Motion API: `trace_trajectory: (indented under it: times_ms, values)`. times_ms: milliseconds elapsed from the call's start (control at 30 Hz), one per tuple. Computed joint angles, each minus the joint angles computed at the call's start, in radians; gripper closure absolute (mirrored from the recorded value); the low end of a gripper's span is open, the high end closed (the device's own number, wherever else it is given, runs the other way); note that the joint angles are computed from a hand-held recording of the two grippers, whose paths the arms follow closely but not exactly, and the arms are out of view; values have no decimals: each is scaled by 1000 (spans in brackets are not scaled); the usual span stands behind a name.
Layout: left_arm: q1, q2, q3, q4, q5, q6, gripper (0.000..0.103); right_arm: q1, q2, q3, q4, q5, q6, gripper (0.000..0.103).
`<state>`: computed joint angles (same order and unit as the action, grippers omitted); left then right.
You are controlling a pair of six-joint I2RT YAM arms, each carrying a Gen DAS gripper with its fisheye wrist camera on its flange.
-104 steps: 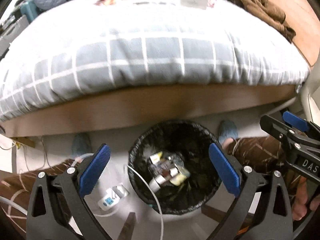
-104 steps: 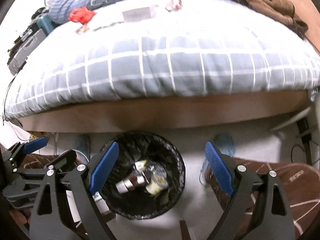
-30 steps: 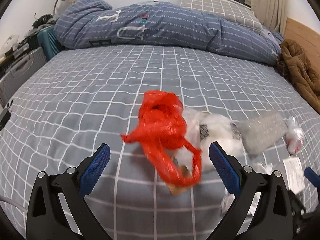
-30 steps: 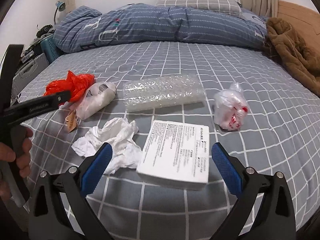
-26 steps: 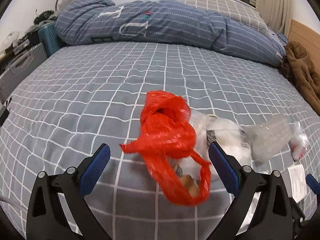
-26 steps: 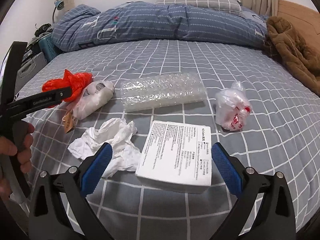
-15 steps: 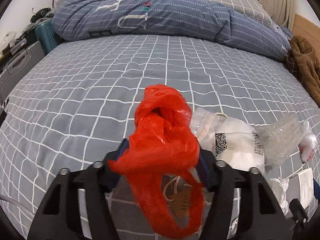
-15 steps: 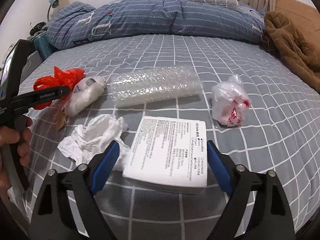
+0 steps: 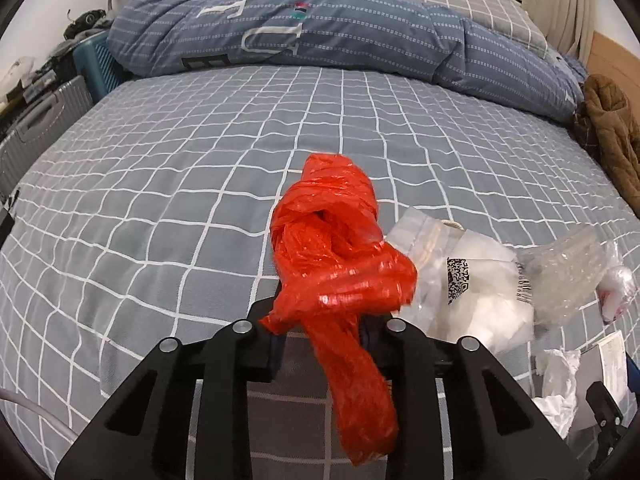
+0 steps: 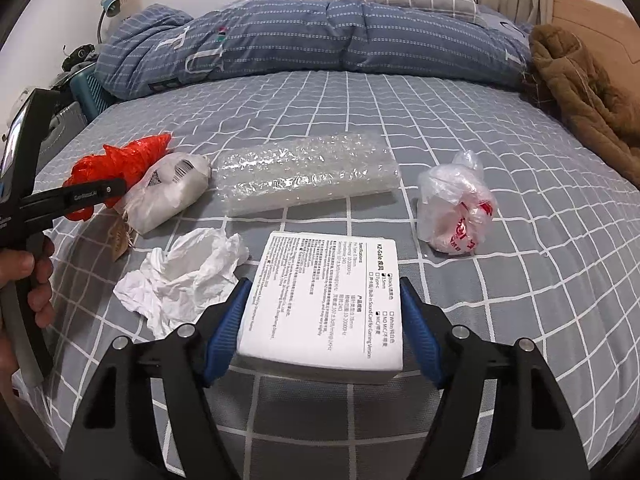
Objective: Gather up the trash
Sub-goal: 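Lift the red bag and white box off the bed with both tools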
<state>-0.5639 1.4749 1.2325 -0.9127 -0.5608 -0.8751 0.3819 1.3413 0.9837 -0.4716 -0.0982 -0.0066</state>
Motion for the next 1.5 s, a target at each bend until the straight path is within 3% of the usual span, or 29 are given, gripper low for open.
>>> trace_trajectory:
  times_ms: [167, 733, 1500]
  values:
    - [-33, -18, 12, -24, -18, -10, 86, 7, -18, -4, -1, -5, -3, 34]
    - [-195, -66, 67, -159, -100, -148, 88, 2, -117, -20, -38, -28, -15, 34]
    - [-486, -55, 107, -435, -143, -515, 88, -12, -300, -46, -153, -53, -17, 34]
